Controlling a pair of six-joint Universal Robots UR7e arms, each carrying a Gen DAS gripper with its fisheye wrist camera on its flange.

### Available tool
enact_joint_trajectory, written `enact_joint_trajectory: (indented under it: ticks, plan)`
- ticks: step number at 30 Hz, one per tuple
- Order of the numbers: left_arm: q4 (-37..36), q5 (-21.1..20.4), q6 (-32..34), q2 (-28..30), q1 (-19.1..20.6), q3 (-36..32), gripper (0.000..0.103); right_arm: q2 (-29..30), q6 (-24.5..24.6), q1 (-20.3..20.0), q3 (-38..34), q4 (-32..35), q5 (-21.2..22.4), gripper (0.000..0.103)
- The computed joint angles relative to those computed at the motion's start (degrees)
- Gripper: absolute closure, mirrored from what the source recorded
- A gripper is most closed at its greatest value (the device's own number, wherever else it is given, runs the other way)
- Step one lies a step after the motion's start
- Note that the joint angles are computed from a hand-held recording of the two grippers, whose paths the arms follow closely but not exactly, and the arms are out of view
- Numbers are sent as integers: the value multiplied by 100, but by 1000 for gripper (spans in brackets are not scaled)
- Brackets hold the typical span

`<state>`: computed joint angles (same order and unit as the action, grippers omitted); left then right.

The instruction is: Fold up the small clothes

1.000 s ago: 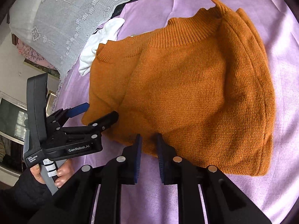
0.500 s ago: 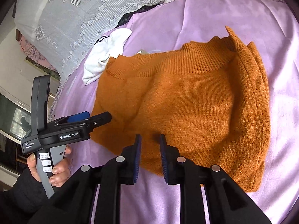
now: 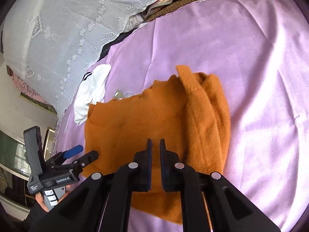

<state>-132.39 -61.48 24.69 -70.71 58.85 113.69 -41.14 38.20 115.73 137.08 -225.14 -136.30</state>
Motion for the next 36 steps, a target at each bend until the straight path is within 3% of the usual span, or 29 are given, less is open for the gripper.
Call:
enact_joint_trajectory:
  ticks: [3,5,9,14,16,17,18,25,27,28,29,33,36]
  plan:
    - [-42,337,-137,340,25,-91,4,-12,280,-254,238,-178,-124,99]
    - [162,190,-269,399,141,-258,4,80,267,-387,428,-641,5,103]
    - [539,-18,-485,291,330,-576,4,18,520,-234,615,-618,-206,102]
    - [1134,-537,-507,63,659,-925,5,-182,433,134,280,59,-387,90]
    - [1351,-740,-610,-20,788,-979,5,-210,263,187,3,342,-268,78]
    - [1442,-852,-660,-11,855,-1044,5,-221,191,202,-155,536,-190,66]
    - [1514,-963,-708,-49,925,-1047,5,-199,75,210,-356,753,-82,63]
    - [1291,-1337,-737,-134,1102,-795,7,80,-286,184,-2031,2875,449,63]
    - [1176,-1473,-621,-165,1129,-734,15,208,-390,191,-2540,3553,457,61]
    - [1220,-1554,-574,-160,1149,-746,31,273,-397,193,-2808,3938,422,60]
    - [1246,-1582,-562,-154,1166,-747,38,324,-367,179,-3048,4313,400,60]
    - [1386,-1890,-512,-198,1325,-847,40,520,-130,89,-3788,5484,434,57]
    - [1546,-2131,-489,-206,1449,-926,40,653,71,9,-4114,5970,497,57]
